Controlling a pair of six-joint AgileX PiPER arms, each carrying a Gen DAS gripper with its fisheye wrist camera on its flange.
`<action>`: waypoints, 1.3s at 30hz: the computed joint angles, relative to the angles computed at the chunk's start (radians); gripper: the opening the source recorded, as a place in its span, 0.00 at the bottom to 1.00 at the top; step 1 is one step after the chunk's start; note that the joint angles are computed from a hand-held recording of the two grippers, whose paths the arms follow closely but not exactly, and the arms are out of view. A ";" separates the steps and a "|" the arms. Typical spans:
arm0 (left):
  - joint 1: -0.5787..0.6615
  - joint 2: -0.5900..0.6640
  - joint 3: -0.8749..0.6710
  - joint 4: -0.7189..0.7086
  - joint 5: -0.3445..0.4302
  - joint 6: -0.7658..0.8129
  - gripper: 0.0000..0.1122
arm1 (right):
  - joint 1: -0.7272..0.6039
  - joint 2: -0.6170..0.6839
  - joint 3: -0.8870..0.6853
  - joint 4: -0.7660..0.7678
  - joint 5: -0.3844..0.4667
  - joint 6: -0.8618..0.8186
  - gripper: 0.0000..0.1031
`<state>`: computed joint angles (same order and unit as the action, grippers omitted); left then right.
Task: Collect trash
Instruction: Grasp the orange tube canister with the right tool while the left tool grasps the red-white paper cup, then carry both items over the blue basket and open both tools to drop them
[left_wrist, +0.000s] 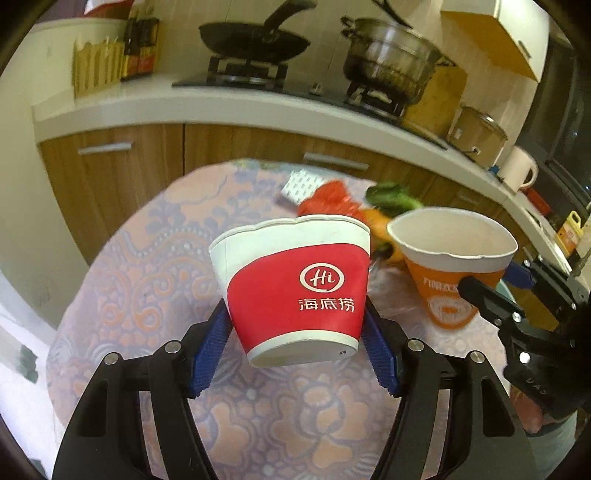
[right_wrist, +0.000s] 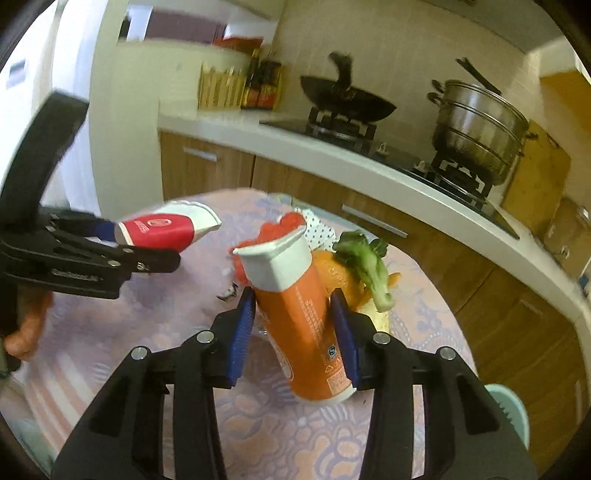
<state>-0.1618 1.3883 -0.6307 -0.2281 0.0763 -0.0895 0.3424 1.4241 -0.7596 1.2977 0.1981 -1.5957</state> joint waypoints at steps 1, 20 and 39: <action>-0.016 -0.022 -0.004 0.098 0.009 -0.100 0.58 | -0.050 -0.034 0.011 0.011 0.072 0.005 0.37; -0.492 0.237 -0.461 0.802 0.195 -0.777 0.58 | -0.857 -0.181 0.077 0.106 0.544 -0.149 0.35; -0.643 1.035 -1.524 0.400 0.599 -0.360 0.60 | -1.000 0.462 -0.215 0.163 0.213 -0.097 0.39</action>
